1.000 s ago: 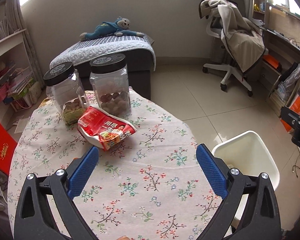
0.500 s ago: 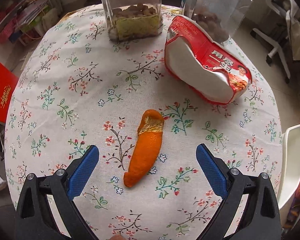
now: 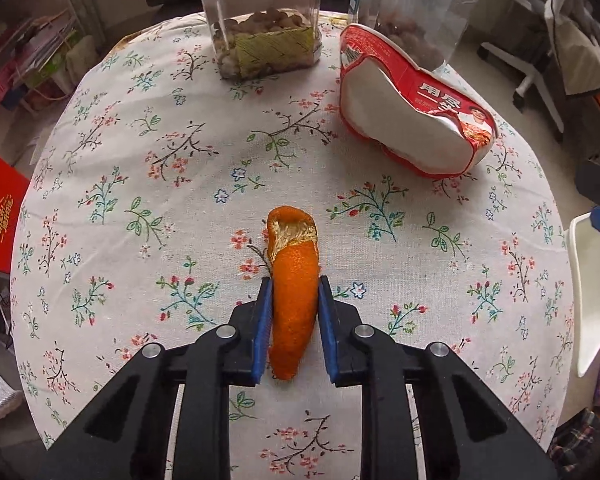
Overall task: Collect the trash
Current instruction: 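Grasp the second orange peel with the left tool while the right tool grasps the red noodle cup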
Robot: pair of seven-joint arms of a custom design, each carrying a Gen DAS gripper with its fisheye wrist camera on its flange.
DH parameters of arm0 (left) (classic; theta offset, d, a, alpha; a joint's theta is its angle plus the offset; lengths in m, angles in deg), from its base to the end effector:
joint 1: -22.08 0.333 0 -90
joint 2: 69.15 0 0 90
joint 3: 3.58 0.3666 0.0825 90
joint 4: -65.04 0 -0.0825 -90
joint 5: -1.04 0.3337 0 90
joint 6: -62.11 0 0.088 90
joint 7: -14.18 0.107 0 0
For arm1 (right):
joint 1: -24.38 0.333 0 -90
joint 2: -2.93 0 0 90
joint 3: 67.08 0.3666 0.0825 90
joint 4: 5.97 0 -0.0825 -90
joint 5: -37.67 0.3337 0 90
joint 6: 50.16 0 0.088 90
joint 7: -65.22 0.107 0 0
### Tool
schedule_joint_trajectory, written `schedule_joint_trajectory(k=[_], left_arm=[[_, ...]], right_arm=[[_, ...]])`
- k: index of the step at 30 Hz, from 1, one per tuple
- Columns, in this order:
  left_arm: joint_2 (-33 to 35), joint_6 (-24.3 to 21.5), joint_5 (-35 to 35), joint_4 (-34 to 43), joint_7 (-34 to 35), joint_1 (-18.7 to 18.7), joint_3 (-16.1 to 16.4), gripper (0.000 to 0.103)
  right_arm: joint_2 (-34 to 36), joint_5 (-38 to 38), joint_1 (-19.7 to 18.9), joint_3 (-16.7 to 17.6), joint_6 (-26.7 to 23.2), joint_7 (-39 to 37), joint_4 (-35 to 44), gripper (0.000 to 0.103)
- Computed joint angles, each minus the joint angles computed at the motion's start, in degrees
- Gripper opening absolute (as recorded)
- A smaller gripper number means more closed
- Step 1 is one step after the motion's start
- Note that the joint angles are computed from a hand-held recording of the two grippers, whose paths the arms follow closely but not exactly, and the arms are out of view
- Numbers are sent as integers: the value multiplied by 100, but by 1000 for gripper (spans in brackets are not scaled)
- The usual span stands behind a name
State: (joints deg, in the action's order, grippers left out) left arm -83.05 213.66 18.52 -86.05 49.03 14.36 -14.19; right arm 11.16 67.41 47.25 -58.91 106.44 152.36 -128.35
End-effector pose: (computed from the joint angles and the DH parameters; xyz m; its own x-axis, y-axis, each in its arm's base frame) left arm 0.3676 -0.1327 0.4353 0.3769 -0.9258 0.0279 -0.8746 -0.3657 -0.3183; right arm 0.4946 0.2713 0.4684 0.2129 -0.9013 -0.3773 -0.9312 -0.0703 -0.3576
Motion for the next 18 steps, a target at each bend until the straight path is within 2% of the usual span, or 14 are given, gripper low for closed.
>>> schedule_joint_trajectory(k=[3, 7, 9, 11, 12, 13, 18], left_arm=[[-531, 75, -150, -316, 127, 1, 150, 21], [-1170, -15, -343, -601, 347, -21, 292, 21], [-1364, -79, -434, -650, 396, -21, 306, 21], [-1495, -58, -497, -692, 433, 32, 373, 21], [-1370, 73, -567, -627, 460, 217, 251, 21], [-1446, 55, -437, -663, 324, 212, 329, 21], [-1691, 174, -234, -768, 11, 640, 278, 21]], right_arm=[[429, 1451, -187, 300, -251, -386, 442, 87], [923, 2293, -113, 477, -86, -417, 842, 81], [1141, 2280, -29, 454, -107, -227, 996, 77], [1344, 2186, 17, 464, -123, -172, 1150, 68], [1423, 2329, -51, 573, -125, -377, 1215, 55], [1468, 2619, -174, 731, -111, -734, 1266, 43], [1307, 1864, 192, 507, 8, -733, 1285, 32]])
